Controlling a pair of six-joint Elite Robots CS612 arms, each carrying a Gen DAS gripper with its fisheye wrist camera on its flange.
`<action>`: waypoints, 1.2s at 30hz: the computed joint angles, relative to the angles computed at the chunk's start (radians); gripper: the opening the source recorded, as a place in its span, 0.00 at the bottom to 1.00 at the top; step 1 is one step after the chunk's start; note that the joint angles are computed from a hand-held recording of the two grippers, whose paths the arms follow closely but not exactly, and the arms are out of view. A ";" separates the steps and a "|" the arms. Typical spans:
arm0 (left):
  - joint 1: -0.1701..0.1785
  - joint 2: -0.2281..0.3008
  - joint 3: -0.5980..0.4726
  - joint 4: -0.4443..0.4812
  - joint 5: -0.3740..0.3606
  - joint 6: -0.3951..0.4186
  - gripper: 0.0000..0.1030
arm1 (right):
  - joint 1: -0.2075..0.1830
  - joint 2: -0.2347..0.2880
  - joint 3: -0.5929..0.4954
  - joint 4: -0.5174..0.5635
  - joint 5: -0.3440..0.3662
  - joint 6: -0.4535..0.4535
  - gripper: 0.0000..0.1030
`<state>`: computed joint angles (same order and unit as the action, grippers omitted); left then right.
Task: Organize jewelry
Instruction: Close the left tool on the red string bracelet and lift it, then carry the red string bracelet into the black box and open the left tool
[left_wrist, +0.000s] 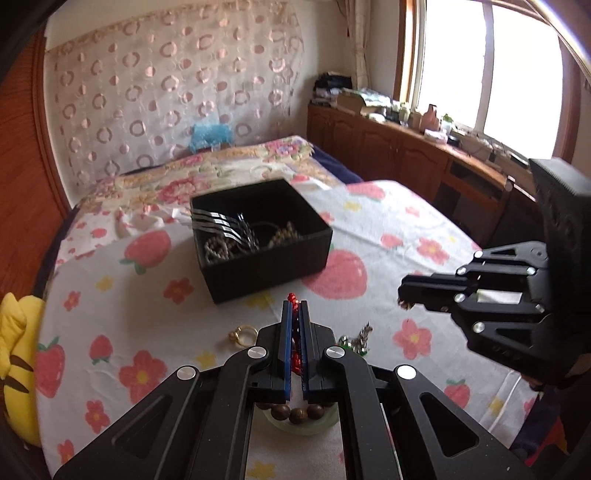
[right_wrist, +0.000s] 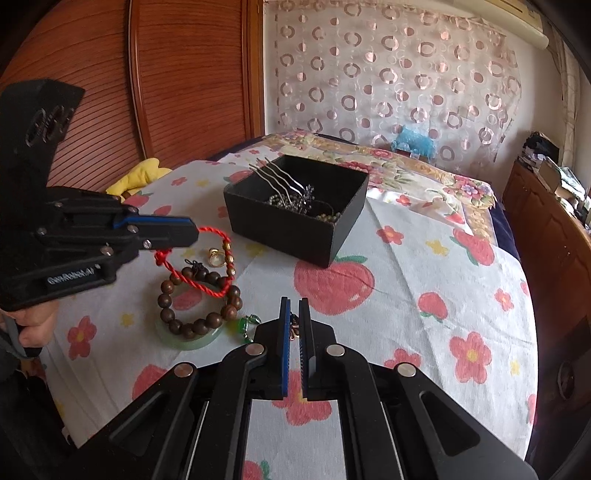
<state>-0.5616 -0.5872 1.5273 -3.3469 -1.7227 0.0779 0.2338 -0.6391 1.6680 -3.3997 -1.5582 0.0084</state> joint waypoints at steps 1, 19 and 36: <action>0.002 -0.002 0.002 -0.014 -0.003 -0.005 0.02 | 0.000 -0.001 -0.003 0.004 0.000 -0.002 0.05; 0.026 0.006 -0.064 -0.034 0.012 -0.043 0.02 | -0.029 0.047 -0.150 0.032 0.070 -0.024 0.05; 0.036 0.059 -0.194 0.029 0.003 -0.064 0.02 | -0.055 0.123 -0.320 0.128 0.094 -0.032 0.06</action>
